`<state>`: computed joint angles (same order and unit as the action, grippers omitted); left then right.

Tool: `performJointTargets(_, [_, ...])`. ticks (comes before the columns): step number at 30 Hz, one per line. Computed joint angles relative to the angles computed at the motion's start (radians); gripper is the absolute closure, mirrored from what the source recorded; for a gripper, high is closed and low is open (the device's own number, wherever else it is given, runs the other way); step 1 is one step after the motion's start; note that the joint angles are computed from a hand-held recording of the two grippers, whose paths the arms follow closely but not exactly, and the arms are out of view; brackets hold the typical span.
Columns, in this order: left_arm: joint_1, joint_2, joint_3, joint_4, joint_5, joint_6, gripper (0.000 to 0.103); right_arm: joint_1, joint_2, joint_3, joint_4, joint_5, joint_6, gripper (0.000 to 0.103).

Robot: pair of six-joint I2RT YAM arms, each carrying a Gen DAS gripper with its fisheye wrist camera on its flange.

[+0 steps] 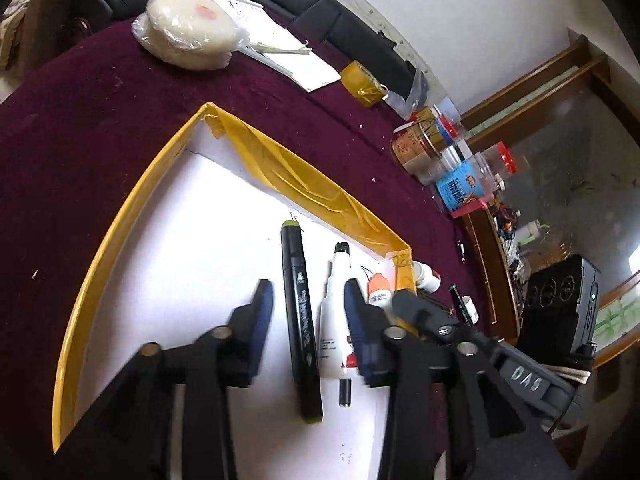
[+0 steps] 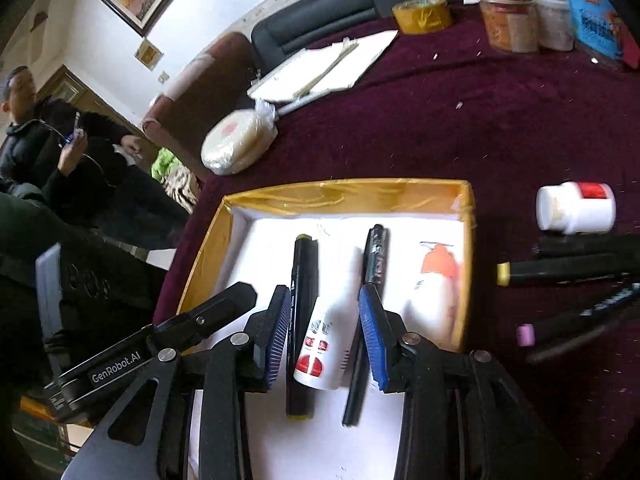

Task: Organize rigid objects
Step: 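Withdraw both tools from the tray back over the table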

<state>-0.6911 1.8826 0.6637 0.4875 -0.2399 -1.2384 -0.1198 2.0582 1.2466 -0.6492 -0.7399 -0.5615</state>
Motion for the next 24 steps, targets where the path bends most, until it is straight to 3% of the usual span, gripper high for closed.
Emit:
performJointTargets(3, [-0.045,-0.042,-0.024,-0.035,-0.045,-0.052,0.063,-0.092,-0.048,0.002,-0.022,-0.037,-0.068,0.071])
performJointTargets(6, [-0.143,-0.105,-0.034,-0.114,-0.158,-0.101,0.057,-0.208,-0.187,-0.125,0.163,-0.085,-0.09,0.065])
performJointTargets(7, [-0.181,-0.121,-0.03,-0.142,-0.208,-0.114,0.053,-0.272,-0.255,-0.208,0.299,-0.118,-0.094,0.045])
performJointTargets(8, [-0.223,-0.131,-0.013,-0.19,-0.266,-0.134,0.049,-0.312,-0.285,-0.255,0.39,-0.141,-0.088,0.019])
performJointTargets(10, [-0.277,-0.129,0.03,-0.253,-0.336,-0.148,0.049,-0.4,-0.3,-0.325,0.593,-0.179,-0.03,0.007])
performJointTargets(11, [-0.293,-0.119,0.058,-0.281,-0.348,-0.145,0.049,-0.424,-0.277,-0.308,0.607,-0.175,-0.024,0.007])
performJointTargets(16, [-0.323,-0.012,0.27,-0.391,-0.318,-0.034,0.049,-0.5,-0.019,0.008,0.399,-0.096,-0.032,0.007])
performJointTargets(24, [-0.309,0.281,0.775,-0.621,-0.205,0.174,0.049,-0.602,0.318,0.411,0.322,-0.055,0.121,0.007])
